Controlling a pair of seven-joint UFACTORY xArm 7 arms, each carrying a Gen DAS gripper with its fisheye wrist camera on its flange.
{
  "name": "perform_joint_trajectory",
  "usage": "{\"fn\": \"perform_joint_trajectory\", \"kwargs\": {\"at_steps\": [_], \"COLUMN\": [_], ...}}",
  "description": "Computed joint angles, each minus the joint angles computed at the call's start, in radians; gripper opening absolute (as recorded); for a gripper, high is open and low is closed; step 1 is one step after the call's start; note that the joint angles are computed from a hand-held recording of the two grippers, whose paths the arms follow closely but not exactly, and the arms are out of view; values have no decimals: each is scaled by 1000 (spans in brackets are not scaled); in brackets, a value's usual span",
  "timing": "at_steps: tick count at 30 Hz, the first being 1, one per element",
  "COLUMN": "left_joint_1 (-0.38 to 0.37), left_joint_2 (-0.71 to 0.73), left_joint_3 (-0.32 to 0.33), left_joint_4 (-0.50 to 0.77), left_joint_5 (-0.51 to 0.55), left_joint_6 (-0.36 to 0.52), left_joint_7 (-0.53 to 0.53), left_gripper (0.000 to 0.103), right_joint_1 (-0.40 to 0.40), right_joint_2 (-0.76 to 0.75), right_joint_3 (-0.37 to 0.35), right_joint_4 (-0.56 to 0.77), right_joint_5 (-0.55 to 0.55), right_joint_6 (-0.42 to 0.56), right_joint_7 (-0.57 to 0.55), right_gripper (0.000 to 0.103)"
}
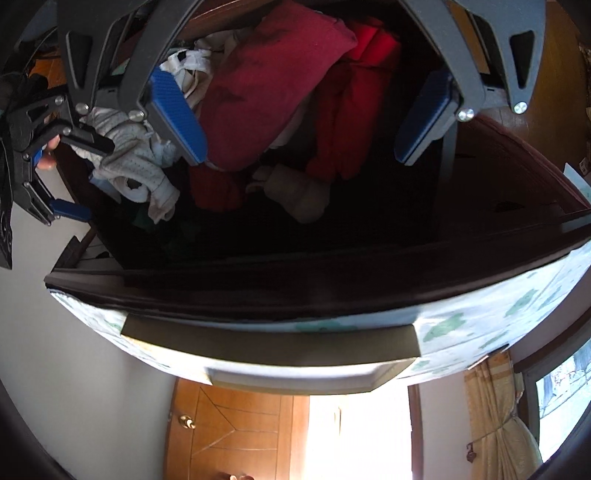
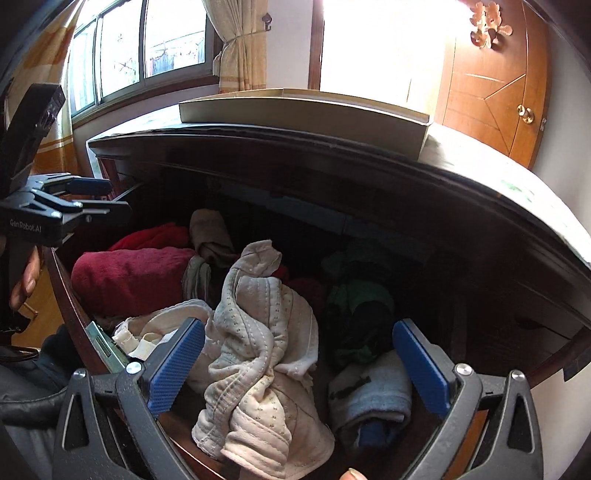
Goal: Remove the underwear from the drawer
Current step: 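Lower both tools into the drawer toward the clothes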
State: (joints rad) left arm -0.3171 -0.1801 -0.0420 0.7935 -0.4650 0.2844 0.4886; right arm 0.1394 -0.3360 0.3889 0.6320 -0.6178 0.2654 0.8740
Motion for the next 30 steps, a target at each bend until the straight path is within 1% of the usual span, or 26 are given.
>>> {"fn": "perform_joint_trajectory", "kwargs": {"at_steps": [3, 6, 7, 9, 13, 14, 16, 20, 24, 25, 26, 27, 30], "left_joint_1": [-5, -12, -5, 10, 31, 35, 38, 45, 47, 49, 52, 55, 58], "left_joint_2": [14, 36, 41, 56, 80, 79, 79, 93, 108, 112, 113, 116, 133], "left_joint_3": [3, 22, 20, 4, -15, -21, -25, -50, -61, -60, -58, -57, -61], "left_joint_4": [8, 44, 51, 61, 84, 82, 83, 97, 114, 120, 124, 128, 144], "left_joint_5": [-5, -77, -88, -78, -80, -81, -94, -7, 57, 59, 60, 63, 62], "left_joint_6": [15, 99, 115, 137, 195, 193, 210, 241, 280, 293, 309, 320, 341], "left_joint_7": [28, 111, 127, 136, 152, 156, 185, 162, 145, 150, 155, 157, 157], "left_gripper": [103, 103, 103, 103, 102, 102, 102, 101, 94, 93, 92, 88, 81], "right_joint_1": [17, 64, 87, 118, 143, 150, 151, 153, 146, 148, 157, 162, 159], "right_joint_2": [-1, 9, 16, 24, 49, 55, 63, 86, 115, 123, 129, 134, 147], "right_joint_3": [-21, -56, -77, -105, -122, -127, -126, -127, -123, -126, -137, -145, -142], "right_joint_4": [-9, -3, 3, 12, 41, 48, 62, 90, 123, 131, 137, 142, 160], "right_joint_5": [28, 96, 129, 189, 261, 277, 286, 293, 268, 268, 290, 305, 286], "right_joint_6": [-16, 10, 19, 38, 83, 96, 113, 135, 175, 184, 187, 191, 206], "right_joint_7": [-21, -100, -141, -205, -277, -297, -316, -340, -329, -328, -343, -352, -331], "right_gripper": [103, 103, 103, 103, 103, 103, 103, 103, 103, 103, 103, 103, 102]}}
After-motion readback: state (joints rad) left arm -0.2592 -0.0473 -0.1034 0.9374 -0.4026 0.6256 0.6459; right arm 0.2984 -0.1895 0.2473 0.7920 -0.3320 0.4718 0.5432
